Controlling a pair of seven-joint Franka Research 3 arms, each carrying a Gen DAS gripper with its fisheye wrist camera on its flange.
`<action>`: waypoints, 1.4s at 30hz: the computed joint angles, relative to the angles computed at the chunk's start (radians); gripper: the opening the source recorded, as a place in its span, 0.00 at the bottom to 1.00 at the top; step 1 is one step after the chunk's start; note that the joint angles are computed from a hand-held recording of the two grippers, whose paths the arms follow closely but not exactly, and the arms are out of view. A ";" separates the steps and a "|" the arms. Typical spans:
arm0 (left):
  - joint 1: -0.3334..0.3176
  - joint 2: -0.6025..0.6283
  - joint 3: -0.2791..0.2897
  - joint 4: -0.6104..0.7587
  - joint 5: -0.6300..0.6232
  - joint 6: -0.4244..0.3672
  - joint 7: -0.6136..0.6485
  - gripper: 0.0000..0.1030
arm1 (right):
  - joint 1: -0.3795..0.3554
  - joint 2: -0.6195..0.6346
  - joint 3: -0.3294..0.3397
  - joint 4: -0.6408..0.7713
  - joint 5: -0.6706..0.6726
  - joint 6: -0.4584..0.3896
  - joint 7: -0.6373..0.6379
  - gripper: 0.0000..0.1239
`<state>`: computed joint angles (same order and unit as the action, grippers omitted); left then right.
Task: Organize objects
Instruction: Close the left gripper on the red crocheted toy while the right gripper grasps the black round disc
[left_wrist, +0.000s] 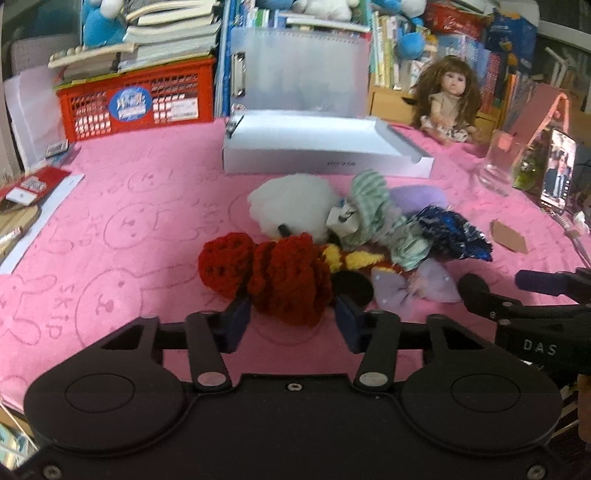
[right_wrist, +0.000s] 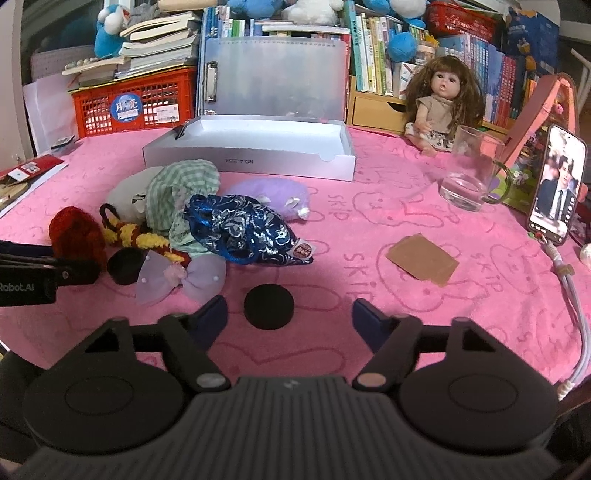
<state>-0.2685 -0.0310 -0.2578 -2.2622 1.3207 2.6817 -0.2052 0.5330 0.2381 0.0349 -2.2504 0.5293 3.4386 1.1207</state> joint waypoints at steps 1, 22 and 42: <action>-0.001 -0.004 -0.002 -0.001 0.015 -0.003 -0.009 0.38 | -0.012 0.000 0.009 0.000 -0.008 -0.002 0.009 0.60; -0.002 0.011 0.006 0.008 0.124 -0.101 -0.101 0.80 | -0.042 0.017 0.023 0.014 -0.093 -0.029 0.086 0.48; 0.013 0.019 0.021 -0.005 0.185 -0.041 -0.223 0.43 | -0.069 0.024 0.053 0.009 -0.154 -0.002 0.116 0.29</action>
<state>-0.2557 -0.0117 -0.2372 -2.2668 1.5056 2.6404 -0.4282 0.4641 0.2625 0.0883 -2.2411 0.3750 3.4366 1.2362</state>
